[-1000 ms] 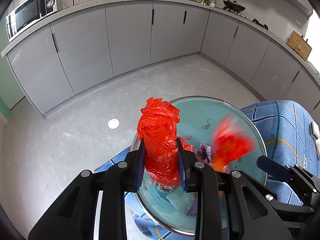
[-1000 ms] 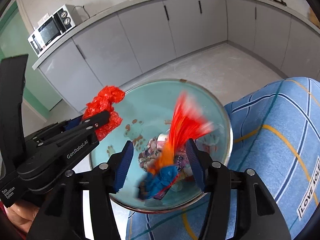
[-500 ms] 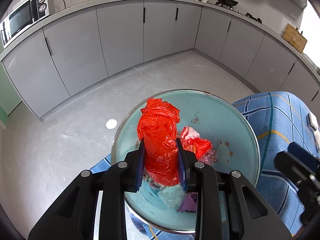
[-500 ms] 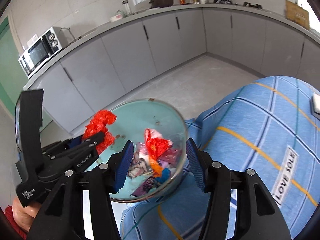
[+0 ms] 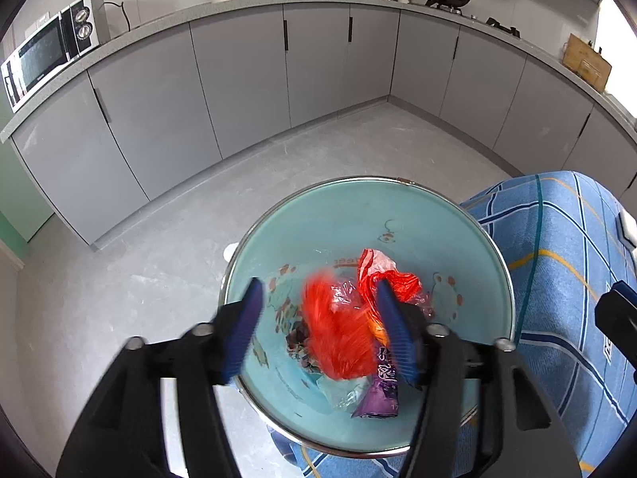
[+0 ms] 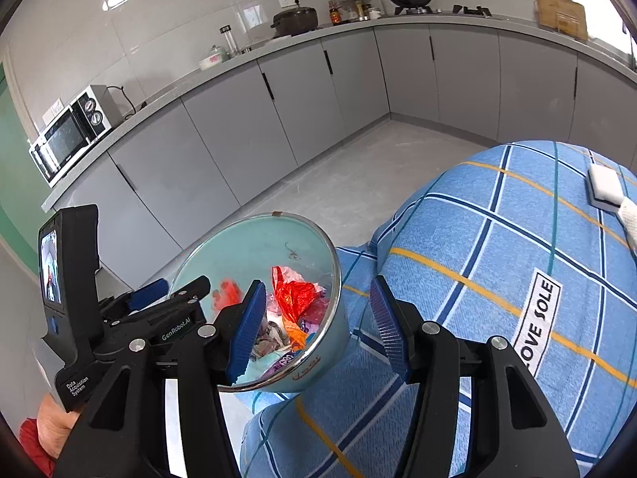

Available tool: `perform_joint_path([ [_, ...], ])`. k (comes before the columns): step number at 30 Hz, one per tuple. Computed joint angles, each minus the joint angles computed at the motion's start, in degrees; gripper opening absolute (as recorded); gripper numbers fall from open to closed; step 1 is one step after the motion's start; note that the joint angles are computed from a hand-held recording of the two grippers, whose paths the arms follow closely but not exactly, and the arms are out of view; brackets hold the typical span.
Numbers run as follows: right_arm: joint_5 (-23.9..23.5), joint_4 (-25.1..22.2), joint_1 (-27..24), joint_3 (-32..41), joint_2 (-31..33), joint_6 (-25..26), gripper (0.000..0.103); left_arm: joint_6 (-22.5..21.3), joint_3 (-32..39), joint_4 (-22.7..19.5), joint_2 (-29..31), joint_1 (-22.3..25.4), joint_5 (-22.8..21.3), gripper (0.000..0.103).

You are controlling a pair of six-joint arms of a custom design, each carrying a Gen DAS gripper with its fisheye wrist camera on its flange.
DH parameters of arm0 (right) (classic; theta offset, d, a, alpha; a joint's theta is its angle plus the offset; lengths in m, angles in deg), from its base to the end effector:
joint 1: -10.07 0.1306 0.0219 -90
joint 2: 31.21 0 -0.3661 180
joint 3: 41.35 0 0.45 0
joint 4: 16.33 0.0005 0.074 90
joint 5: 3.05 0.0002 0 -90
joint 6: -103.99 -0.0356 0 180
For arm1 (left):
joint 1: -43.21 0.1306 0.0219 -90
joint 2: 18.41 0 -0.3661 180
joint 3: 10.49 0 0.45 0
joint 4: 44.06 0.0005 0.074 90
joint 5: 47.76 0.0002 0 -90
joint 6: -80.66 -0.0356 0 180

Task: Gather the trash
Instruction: 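Open both tools to drop the red bags into the bucket, then move both open tools back toward the white sponge and mesh cloth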

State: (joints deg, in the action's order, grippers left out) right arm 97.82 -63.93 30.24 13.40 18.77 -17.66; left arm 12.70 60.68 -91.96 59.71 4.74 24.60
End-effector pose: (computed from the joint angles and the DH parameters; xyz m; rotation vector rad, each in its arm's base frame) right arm 0.2979 0.1017 0.3742 0.3268 2.2909 0.2432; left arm 0.3628 -0.2751 0.3460 0.2321 2.4543 -0.0629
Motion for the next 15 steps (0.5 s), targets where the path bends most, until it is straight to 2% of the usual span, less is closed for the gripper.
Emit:
perform_joint_path([
  [1,0.1,0.0,0.0,-0.1,-0.4,-0.1,0.055,0.0,-0.1,0.0,-0.2,-0.1,-0.4,0.068],
  [3,0.7,-0.2,0.3,-0.4,-1.3,-0.4,0.055,0.1,-0.1,-0.1,-0.6,-0.5,-1.3,0.079],
  [11,2.3,-1.9,0.2,-1.4,-5.2,-1.5,0.055,0.6,-0.1,-0.5,-2.6,-2.1,-2.3,0.080],
  [15,3.6,-3.2,0.6,-1.9,-7.4,-2.5,0.055,0.9,0.2,-1.0,-3.3,-3.2,-2.8,0.084],
])
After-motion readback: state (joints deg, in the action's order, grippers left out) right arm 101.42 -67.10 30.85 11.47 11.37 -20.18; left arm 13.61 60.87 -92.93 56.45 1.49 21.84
